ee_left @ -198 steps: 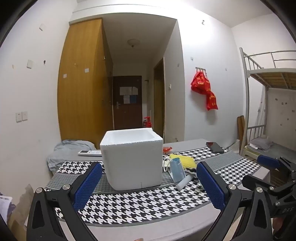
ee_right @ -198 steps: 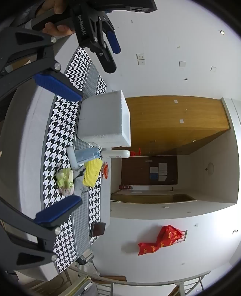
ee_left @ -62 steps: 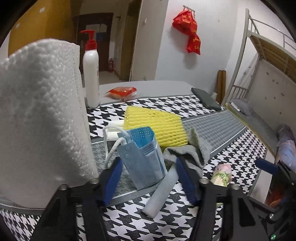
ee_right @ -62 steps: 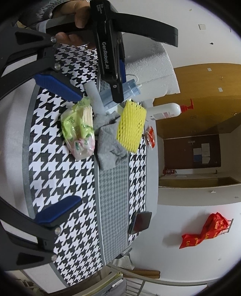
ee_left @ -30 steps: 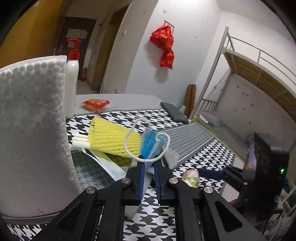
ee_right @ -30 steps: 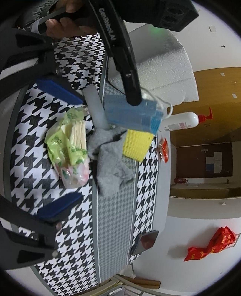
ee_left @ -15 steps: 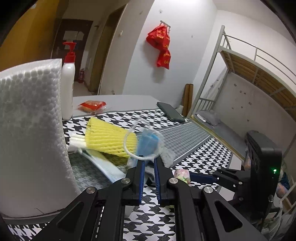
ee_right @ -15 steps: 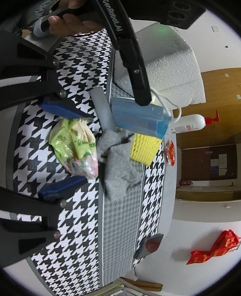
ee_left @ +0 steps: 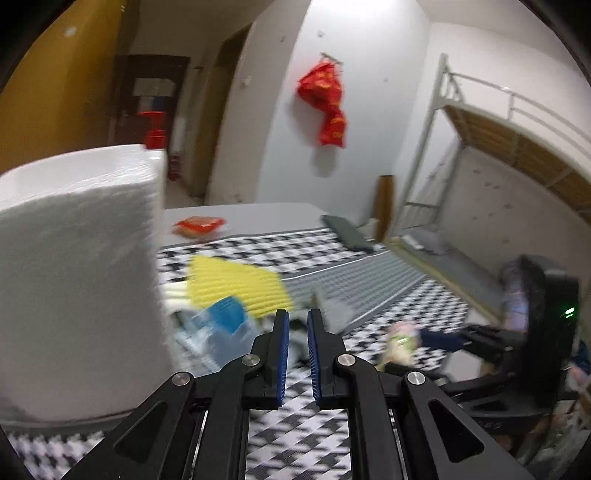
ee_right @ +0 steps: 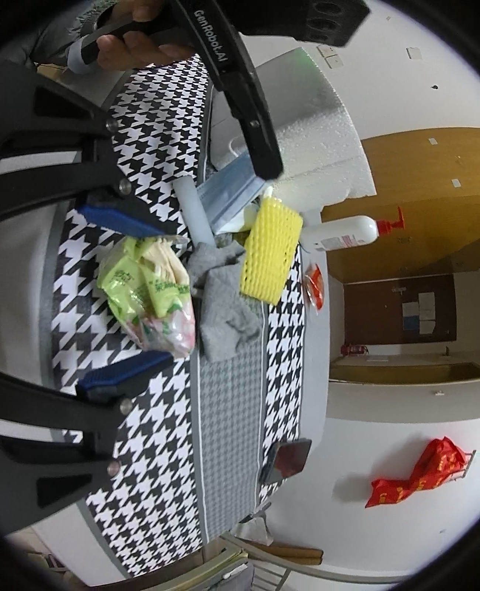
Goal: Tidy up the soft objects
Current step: 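Lift the blue mask with the left tool while the right tool lifts the green bag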
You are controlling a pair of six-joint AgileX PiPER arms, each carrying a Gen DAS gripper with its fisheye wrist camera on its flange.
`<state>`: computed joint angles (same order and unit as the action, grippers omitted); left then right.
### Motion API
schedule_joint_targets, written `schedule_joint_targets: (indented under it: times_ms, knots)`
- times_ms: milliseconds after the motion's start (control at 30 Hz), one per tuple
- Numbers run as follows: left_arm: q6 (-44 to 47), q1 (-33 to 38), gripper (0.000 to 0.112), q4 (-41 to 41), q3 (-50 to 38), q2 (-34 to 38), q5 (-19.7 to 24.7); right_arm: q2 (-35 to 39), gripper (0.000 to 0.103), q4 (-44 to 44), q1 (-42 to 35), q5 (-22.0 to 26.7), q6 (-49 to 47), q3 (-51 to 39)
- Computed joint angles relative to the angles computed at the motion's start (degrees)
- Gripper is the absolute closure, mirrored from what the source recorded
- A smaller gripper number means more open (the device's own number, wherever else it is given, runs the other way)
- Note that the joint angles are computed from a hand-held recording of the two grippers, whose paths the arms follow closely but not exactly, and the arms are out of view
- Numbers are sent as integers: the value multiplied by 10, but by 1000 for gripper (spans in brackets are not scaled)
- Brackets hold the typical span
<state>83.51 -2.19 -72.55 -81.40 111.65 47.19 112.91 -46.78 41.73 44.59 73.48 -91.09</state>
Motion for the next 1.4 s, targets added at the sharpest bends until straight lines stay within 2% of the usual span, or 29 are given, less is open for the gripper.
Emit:
schedule_joint_targets:
  times_ms: [33, 67, 100, 167, 300, 433, 667, 900, 967, 1100, 1133, 1167, 1200, 1400]
  knots:
    - [-10, -3, 96, 10, 10, -7, -19, -3, 38, -3, 1, 0, 6, 5]
    - [-13, -5, 83, 14, 17, -11, -29, -6, 38, -8, 3, -1, 14, 10]
    - [-13, -7, 64, 17, 25, -16, -39, -9, 38, -14, 5, -4, 23, 17]
    - [9, -10, 47, 0, 57, -33, -71, -13, 38, -18, 4, -11, 33, 26]
    - [30, -16, 46, -16, 78, -42, -104, -18, 38, -26, 5, -25, 51, 44]
    - [-39, -28, 46, 40, 44, -17, -114, -23, 38, -36, 4, -38, 63, 56]
    - [-137, -59, 46, 124, 1, 18, -158, -40, 38, -63, 5, -64, 103, 91]
    - [-154, -80, 46, 137, 0, 20, -196, -51, 38, -83, -5, -88, 131, 118]
    - [-153, -86, 51, 136, 3, 18, -206, -53, 38, -90, -7, -96, 140, 125]
    - [-193, -96, 87, 184, -8, 21, -207, -59, 38, -105, -11, -111, 161, 142]
    - [-207, -98, 91, 197, -14, 25, -206, -61, 38, -107, -12, -114, 164, 146]
    - [-216, -97, 101, 206, -19, 28, -201, -64, 38, -110, -12, -114, 167, 149]
    - [-220, -96, 105, 207, -25, 32, -192, -66, 38, -112, -13, -114, 169, 152]
    - [-215, -85, 107, 189, -57, 41, -136, -76, 38, -129, -16, -121, 190, 169]
